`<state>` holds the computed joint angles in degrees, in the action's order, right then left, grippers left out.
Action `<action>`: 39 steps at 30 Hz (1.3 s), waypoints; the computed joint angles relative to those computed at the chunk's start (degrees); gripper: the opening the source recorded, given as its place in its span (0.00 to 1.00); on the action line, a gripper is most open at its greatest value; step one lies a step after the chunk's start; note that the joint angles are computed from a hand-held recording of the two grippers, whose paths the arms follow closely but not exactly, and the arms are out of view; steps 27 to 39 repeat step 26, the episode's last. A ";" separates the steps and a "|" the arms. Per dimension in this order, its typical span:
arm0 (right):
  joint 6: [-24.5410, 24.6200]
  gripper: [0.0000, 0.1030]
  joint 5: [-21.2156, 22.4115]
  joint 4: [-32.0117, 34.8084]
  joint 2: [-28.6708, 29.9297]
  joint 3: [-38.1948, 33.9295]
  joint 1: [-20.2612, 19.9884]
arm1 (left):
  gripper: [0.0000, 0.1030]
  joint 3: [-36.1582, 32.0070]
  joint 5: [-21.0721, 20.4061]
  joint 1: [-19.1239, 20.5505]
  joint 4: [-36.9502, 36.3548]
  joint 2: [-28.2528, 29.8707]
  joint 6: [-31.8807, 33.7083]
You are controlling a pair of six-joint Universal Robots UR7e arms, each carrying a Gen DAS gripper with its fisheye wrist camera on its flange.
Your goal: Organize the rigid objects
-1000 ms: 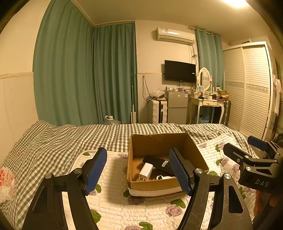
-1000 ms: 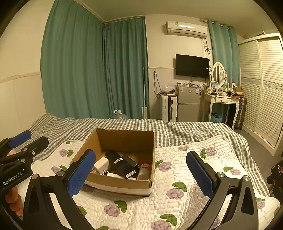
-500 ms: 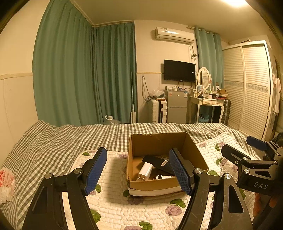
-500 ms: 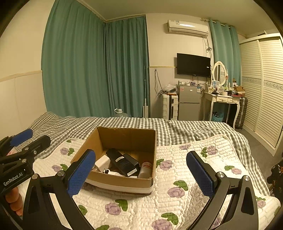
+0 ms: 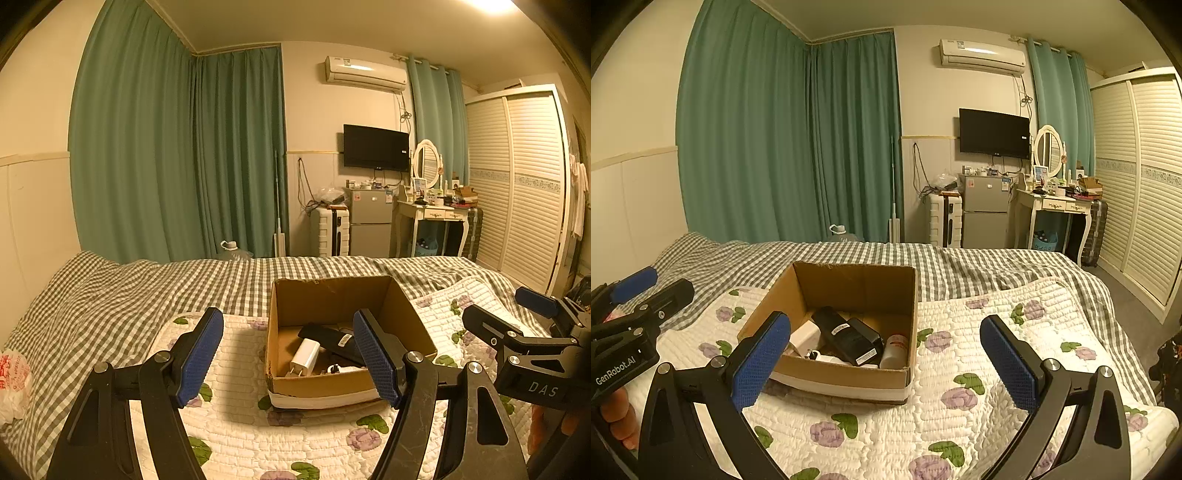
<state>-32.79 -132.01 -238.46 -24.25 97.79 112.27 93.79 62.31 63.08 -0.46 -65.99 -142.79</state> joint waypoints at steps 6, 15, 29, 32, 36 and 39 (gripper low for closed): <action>0.04 1.00 -0.01 0.10 0.07 -0.06 -0.03 | 0.73 -0.02 0.04 0.00 0.04 0.03 -0.05; 0.46 1.00 0.07 0.68 0.41 -0.17 -0.24 | 0.73 0.11 -0.01 -0.04 0.03 0.01 -0.28; 0.95 1.00 -0.26 1.90 0.53 -0.54 -0.21 | 0.73 1.25 -0.27 -0.36 -1.55 -0.39 -0.13; 0.95 1.00 -0.26 1.90 0.53 -0.54 -0.21 | 0.73 1.25 -0.27 -0.36 -1.55 -0.39 -0.13; 0.95 1.00 -0.26 1.90 0.53 -0.54 -0.21 | 0.73 1.25 -0.27 -0.36 -1.55 -0.39 -0.13; 0.95 1.00 -0.26 1.90 0.53 -0.54 -0.21 | 0.73 1.25 -0.27 -0.36 -1.55 -0.39 -0.13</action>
